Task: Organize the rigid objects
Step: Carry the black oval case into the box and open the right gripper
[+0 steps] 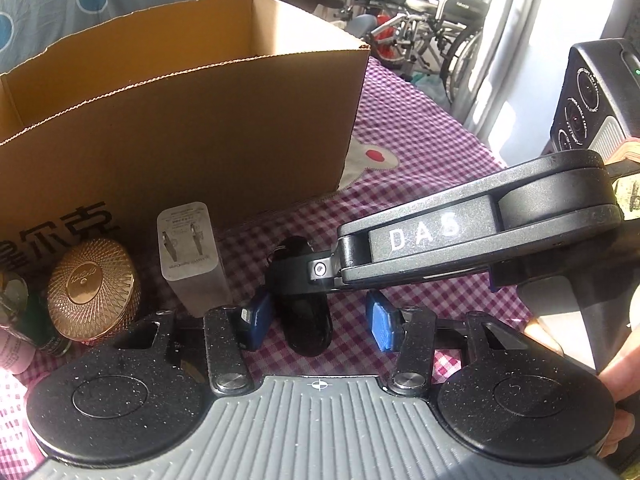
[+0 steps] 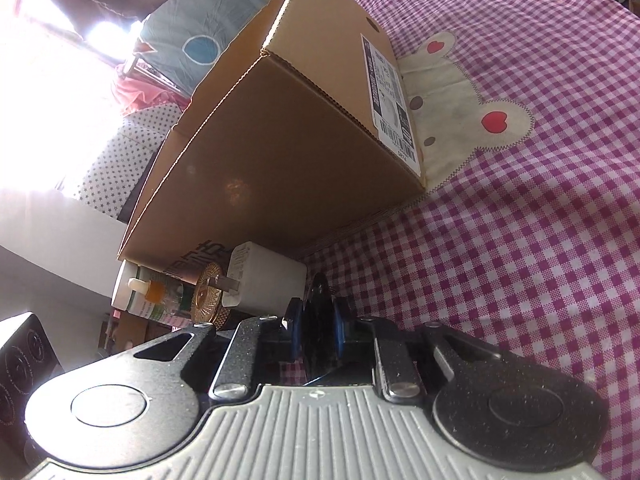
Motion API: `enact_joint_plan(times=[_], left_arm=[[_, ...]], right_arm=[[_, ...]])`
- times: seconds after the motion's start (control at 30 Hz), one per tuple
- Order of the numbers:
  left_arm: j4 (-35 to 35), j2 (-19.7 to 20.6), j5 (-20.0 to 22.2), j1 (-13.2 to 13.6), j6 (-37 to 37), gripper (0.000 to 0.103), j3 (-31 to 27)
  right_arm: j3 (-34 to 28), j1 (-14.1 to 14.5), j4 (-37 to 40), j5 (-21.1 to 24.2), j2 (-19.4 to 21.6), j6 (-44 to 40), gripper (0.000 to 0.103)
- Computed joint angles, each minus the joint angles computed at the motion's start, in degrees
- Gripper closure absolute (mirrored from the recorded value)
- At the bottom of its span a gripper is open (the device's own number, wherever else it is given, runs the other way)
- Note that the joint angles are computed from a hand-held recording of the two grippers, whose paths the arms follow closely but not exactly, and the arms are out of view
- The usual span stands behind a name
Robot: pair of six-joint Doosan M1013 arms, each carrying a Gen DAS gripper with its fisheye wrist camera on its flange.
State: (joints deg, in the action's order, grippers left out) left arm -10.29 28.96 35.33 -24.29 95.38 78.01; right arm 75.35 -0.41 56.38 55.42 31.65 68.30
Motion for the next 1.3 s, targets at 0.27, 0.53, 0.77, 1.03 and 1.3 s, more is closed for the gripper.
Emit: enact_joint_plan(times=[0.27,0.53,0.77,1.03,1.3], left_arm=[[-1.85,-2.43,-1.35,-0.01,3.79,0.054,2.38],[-2.20,-6.01,-5.85,-0.79,5.86,0.053,4.91],[-1.43,-9.29,-11.09,-0.32,6.18,0.053,6.48],[5.98,-8.63,-10.11,2.16,-3.77,0.053,1.33],[7.71,-2.16,0.01,5.84,-10.26,0.053,-8.83]], right_arm=[[3.63,-0.20,3.04,-2.95,-2.91,-1.22,0.086],[6.70,-0.61,7.37,-6.11,-7.11,-6.59,0.085],[4.02,0.36,8.83,-6.58,-8.62,-12.17,0.085],[-10.11,2.74,5.88,0.21,-2.53,-13.40,0.085],[-37.68,5.27,-1.66,16.25,13.55,3.15,0.085]])
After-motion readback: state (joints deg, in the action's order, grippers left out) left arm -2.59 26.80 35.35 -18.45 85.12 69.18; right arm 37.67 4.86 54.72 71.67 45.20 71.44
